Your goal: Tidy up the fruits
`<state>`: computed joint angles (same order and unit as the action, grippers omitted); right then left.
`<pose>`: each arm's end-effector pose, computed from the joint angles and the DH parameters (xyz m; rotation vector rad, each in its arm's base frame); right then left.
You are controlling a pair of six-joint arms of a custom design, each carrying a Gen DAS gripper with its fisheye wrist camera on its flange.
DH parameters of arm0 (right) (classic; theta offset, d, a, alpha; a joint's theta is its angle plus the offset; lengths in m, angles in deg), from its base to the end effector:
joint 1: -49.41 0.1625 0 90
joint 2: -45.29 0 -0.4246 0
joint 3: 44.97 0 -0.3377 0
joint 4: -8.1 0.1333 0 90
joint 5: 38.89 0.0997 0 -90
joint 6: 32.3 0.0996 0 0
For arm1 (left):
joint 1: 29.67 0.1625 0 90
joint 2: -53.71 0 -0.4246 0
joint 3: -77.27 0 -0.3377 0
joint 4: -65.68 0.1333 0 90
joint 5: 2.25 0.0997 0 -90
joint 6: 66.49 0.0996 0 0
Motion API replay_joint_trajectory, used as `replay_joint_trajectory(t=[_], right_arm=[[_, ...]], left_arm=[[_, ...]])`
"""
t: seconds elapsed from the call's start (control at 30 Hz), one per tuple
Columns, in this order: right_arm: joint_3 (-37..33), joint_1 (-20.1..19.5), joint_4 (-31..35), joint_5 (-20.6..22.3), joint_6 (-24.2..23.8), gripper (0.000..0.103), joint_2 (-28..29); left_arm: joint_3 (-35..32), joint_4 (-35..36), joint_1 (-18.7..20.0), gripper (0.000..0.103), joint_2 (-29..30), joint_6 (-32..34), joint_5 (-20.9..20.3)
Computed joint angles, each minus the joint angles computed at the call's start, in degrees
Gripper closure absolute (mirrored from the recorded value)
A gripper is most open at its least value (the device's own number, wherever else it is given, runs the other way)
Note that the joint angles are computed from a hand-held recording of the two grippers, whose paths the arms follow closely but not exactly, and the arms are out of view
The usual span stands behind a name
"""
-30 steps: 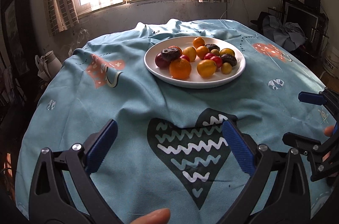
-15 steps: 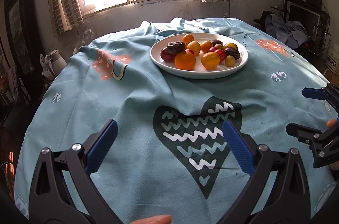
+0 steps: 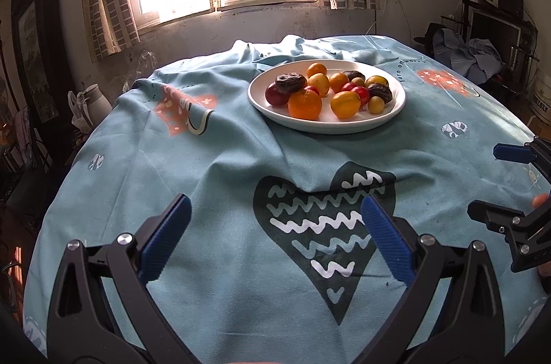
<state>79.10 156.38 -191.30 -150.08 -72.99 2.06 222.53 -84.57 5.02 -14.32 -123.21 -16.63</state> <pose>0.2376 -0.4451 0.0860 1.1580 -2.3633 0.5537 -0.1337 -0.3720 0.1741 0.2013 1.9472 -1.0889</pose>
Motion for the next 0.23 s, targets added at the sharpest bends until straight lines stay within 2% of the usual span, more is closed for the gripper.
replay_joint_trajectory(t=[0.07, 0.23], right_arm=[[0.0, 0.0, 0.1, -0.1, 0.0, 0.001, 0.0], [0.0, 0.0, 0.0, -0.1, 0.0, 0.001, 0.0]], left_arm=[[-0.1, 1.5, 0.0, 0.002, -0.5, -1.4, 0.1], [0.0, 0.2, 0.5, 0.002, -0.4, -0.5, -0.6]])
